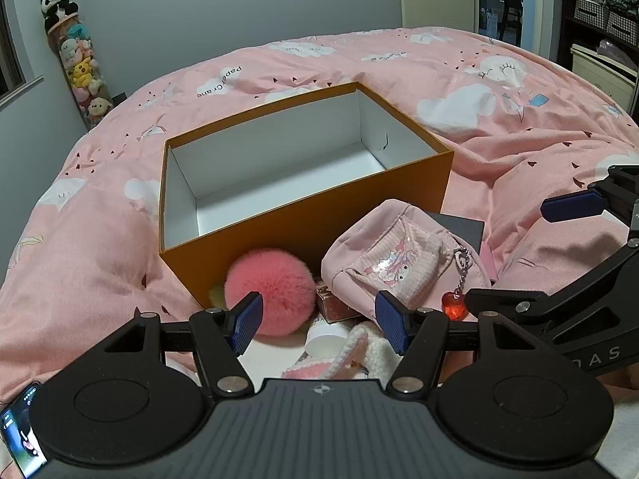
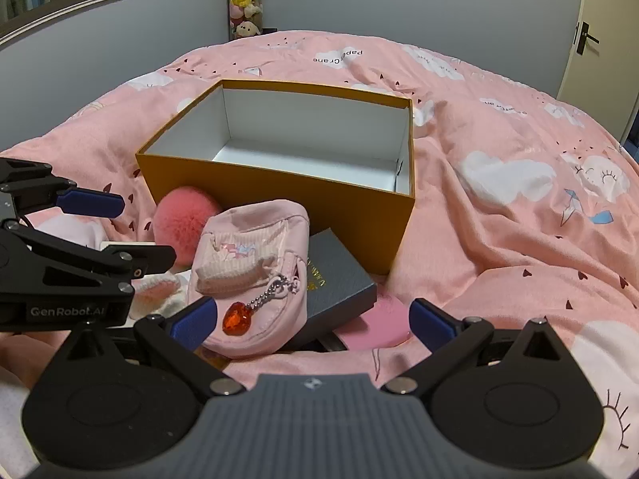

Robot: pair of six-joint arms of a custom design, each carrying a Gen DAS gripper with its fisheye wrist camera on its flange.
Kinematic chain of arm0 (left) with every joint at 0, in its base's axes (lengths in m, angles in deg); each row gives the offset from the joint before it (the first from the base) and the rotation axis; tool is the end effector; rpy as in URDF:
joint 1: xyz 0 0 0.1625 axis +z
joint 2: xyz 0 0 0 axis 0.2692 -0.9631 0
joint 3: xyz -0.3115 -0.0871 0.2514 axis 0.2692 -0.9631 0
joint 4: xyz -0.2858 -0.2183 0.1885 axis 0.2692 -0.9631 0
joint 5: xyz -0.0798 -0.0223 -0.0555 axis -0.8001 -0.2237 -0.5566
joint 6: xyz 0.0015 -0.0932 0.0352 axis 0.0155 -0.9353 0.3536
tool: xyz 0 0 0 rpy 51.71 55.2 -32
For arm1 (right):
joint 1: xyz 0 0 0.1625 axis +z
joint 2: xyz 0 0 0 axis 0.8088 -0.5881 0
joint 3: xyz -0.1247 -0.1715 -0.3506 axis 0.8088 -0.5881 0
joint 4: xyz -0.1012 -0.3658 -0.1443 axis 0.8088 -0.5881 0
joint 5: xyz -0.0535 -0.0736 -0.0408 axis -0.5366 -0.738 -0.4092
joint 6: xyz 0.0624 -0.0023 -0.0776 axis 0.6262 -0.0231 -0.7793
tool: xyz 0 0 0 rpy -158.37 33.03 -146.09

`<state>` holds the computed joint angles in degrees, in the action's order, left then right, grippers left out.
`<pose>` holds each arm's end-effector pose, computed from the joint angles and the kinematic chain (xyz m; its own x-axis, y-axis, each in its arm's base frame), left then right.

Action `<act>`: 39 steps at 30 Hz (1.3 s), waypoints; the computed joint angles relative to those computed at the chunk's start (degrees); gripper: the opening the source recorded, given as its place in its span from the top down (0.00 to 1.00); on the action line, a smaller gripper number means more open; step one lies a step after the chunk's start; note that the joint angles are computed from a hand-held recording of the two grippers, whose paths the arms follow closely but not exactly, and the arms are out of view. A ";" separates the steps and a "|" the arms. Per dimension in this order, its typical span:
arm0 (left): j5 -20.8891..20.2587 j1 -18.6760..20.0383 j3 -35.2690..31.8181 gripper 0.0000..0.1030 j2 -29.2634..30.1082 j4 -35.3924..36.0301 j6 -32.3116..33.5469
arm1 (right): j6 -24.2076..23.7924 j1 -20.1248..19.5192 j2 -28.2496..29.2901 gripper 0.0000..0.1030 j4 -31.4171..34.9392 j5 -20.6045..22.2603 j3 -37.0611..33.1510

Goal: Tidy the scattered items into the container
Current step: 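Reach the right gripper to the pink pouch and grasp it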

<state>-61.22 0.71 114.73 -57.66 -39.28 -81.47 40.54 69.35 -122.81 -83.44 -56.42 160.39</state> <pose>-0.2436 -0.2942 0.2778 -0.5910 -0.1665 -0.7893 0.4494 0.7446 -0.4936 0.3505 -0.3672 0.1527 -0.4780 -0.7037 0.5256 -0.8617 0.4917 -0.1254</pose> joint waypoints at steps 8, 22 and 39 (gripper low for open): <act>-0.16 0.17 0.12 0.29 -0.09 -0.50 0.38 | 0.24 0.00 0.07 0.00 0.32 -0.15 -0.06; -2.03 2.10 2.26 0.29 -4.66 -8.61 5.28 | 1.43 -1.00 -0.25 0.13 1.98 0.91 -0.36; -3.81 4.92 1.74 0.38 -6.35 -8.21 4.69 | 2.36 -3.02 3.55 0.35 11.67 7.07 -6.73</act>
